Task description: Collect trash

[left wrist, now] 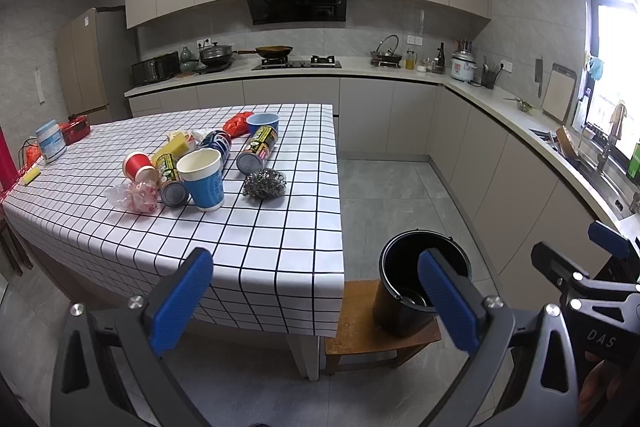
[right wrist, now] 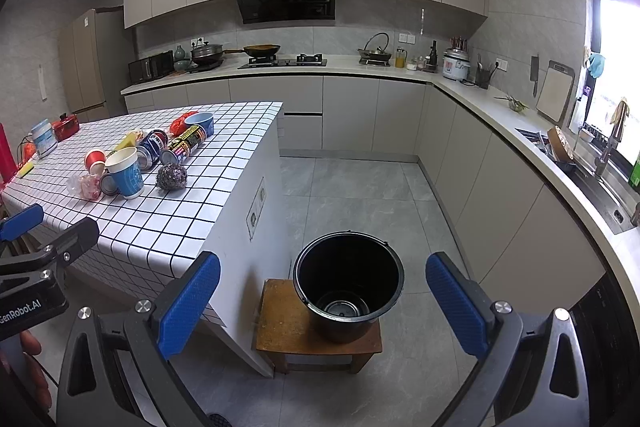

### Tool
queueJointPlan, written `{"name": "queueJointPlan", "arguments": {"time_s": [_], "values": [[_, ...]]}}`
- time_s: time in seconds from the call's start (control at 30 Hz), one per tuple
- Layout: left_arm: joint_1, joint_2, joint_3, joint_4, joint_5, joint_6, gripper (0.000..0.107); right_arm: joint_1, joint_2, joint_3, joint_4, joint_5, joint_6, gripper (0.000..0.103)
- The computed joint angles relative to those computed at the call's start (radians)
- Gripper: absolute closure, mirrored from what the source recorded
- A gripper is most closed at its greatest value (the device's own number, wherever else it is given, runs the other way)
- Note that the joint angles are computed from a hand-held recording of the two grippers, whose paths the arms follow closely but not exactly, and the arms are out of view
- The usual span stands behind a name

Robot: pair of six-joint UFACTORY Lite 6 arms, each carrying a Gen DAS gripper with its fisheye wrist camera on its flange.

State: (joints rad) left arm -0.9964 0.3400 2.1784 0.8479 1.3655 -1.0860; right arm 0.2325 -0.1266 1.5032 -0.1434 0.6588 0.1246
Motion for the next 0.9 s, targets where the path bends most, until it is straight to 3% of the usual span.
{"name": "queueJointPlan", "arguments": {"time_s": [0.9], "values": [[-0.01, -0.053, -0.045, 0.015, 0.01, -0.016, 0.004, 0.018, -0.024, -0.003, -0.021, 0.004, 0.015, 0.0]]}}
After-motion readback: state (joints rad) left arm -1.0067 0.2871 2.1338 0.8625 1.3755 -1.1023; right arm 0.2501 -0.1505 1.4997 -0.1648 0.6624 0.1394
